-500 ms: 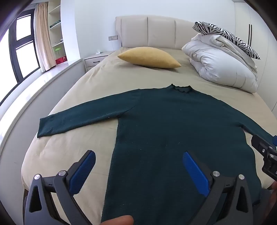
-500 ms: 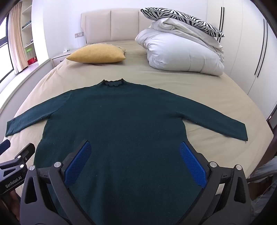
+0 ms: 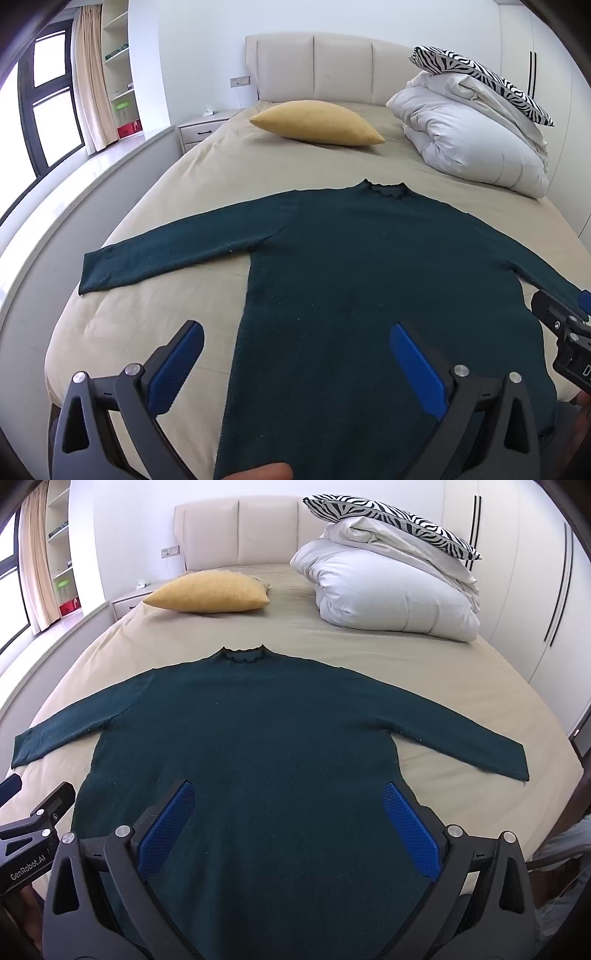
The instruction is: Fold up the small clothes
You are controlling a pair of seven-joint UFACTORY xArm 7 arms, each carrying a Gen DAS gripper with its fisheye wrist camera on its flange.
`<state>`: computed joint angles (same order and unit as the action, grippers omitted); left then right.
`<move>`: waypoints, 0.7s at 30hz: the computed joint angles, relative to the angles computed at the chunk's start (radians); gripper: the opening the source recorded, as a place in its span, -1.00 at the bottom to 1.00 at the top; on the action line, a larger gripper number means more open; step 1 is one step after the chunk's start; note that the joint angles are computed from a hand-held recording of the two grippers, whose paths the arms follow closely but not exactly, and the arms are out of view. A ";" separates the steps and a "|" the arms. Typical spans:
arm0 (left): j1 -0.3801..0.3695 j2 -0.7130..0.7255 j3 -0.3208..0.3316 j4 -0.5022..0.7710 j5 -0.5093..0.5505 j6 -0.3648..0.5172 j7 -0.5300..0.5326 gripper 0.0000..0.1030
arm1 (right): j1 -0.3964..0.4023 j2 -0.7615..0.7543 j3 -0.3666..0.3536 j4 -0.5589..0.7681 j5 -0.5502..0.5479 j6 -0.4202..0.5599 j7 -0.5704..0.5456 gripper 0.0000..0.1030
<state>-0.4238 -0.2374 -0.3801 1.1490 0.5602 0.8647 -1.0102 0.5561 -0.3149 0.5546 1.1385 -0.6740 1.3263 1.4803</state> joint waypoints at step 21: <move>-0.001 0.001 0.000 0.001 0.003 0.002 -0.003 1.00 | 0.012 0.009 -0.007 -0.009 0.000 -0.009 0.019 1.00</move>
<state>-0.4249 -0.2361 -0.3806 1.1500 0.5630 0.8663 -1.0132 0.5677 -0.3058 0.5477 1.1290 -0.6740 1.3177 1.4989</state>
